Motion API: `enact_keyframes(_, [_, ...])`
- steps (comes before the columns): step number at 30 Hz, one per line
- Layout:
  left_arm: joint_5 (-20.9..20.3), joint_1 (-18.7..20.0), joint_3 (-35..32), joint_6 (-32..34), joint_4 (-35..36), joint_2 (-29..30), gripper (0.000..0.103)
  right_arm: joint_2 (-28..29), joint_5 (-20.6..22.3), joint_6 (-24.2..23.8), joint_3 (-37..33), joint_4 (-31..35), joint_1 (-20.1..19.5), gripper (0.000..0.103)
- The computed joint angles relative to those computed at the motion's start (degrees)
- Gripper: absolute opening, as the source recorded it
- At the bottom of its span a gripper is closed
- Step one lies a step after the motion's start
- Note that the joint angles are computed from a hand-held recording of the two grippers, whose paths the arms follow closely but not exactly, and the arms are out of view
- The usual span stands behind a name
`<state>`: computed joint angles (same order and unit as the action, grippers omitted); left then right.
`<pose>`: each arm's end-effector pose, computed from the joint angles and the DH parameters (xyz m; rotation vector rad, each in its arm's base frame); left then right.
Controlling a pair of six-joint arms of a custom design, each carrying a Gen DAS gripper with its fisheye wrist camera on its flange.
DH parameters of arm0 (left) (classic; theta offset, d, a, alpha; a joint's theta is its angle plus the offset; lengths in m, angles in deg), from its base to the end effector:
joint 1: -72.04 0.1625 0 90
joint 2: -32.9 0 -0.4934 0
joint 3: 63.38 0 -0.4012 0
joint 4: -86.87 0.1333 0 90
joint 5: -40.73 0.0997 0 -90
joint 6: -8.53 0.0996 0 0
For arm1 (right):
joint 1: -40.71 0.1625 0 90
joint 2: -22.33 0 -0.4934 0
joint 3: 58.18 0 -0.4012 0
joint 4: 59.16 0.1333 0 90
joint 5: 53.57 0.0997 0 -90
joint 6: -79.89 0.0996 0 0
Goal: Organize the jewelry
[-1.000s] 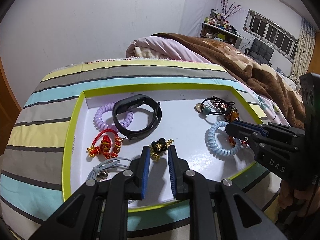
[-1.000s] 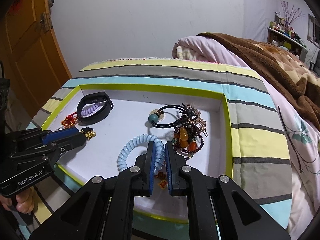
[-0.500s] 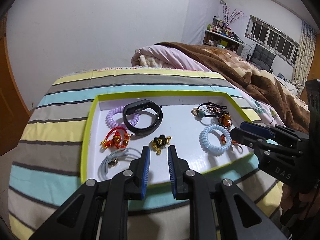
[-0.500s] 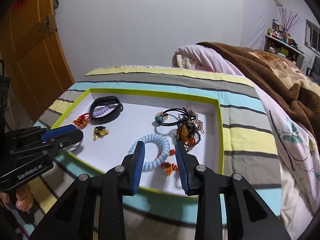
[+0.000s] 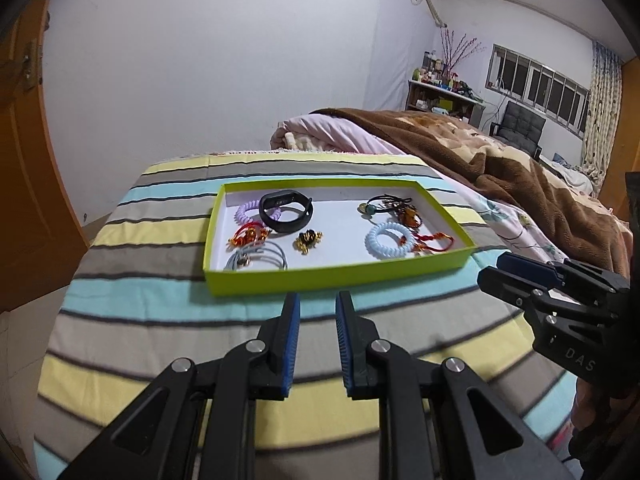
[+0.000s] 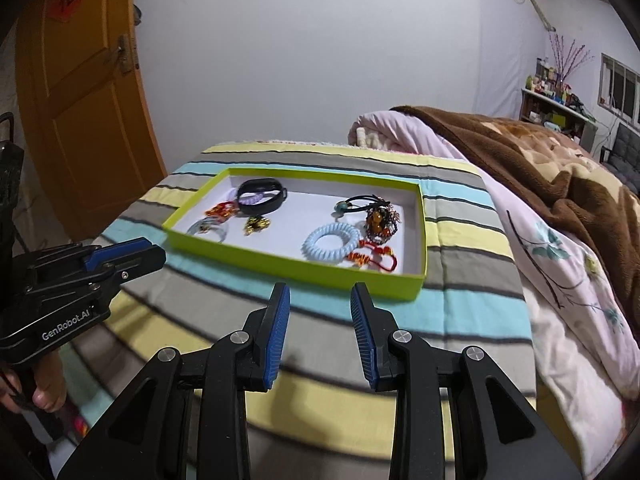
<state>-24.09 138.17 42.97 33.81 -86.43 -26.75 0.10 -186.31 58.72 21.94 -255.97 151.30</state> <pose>-0.1057 -0.6730 0.2834 0.8981 2.4212 -0.8446 0.3396 -0.7170 0.0364 0.4207 -2.2082 1.0023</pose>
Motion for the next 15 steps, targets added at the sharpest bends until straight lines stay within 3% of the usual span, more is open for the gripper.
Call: enact_keyframes(15, [2.6, -1.8, 10.5, -1.1, -6.7, -6.6, 0.019, -2.0, -2.8, 1.2, 9.7, -8.0, 3.4, 0.033])
